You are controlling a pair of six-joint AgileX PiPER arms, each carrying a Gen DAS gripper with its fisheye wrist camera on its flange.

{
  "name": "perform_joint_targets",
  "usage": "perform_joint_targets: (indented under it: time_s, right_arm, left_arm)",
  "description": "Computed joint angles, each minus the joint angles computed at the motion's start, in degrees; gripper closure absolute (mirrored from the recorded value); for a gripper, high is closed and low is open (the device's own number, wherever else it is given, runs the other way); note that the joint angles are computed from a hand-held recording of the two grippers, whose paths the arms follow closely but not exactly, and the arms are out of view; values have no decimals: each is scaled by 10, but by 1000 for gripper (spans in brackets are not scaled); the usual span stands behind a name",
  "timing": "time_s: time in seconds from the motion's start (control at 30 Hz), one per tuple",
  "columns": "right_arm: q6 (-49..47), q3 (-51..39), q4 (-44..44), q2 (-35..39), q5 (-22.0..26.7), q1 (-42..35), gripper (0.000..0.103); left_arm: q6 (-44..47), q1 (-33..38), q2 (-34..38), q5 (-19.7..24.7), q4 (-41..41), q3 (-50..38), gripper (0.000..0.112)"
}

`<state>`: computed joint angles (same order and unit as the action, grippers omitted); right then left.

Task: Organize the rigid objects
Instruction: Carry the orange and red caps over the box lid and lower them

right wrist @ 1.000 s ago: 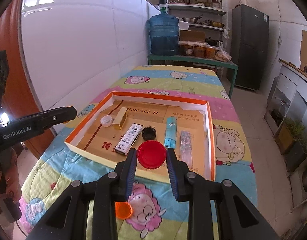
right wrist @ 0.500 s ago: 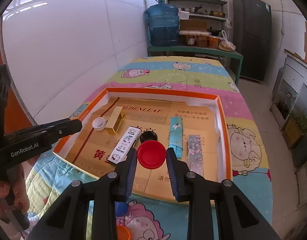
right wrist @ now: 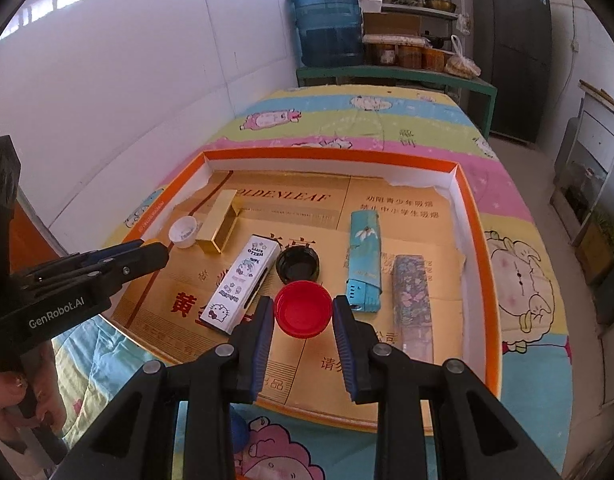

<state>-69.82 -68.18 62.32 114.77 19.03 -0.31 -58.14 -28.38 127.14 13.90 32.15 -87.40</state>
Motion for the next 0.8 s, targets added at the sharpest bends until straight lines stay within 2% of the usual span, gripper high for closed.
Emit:
perform_joint_targets:
  time_s: [0.43,0.8]
  right_arm:
    - [73,-17,-74,23,-13,14,73]
    - [114,-24,-116,31,-17,20,73]
  left_arm:
    - [56,6,31,21,-50,-33,82]
    - [-25,-9,41,47,56,-42,81]
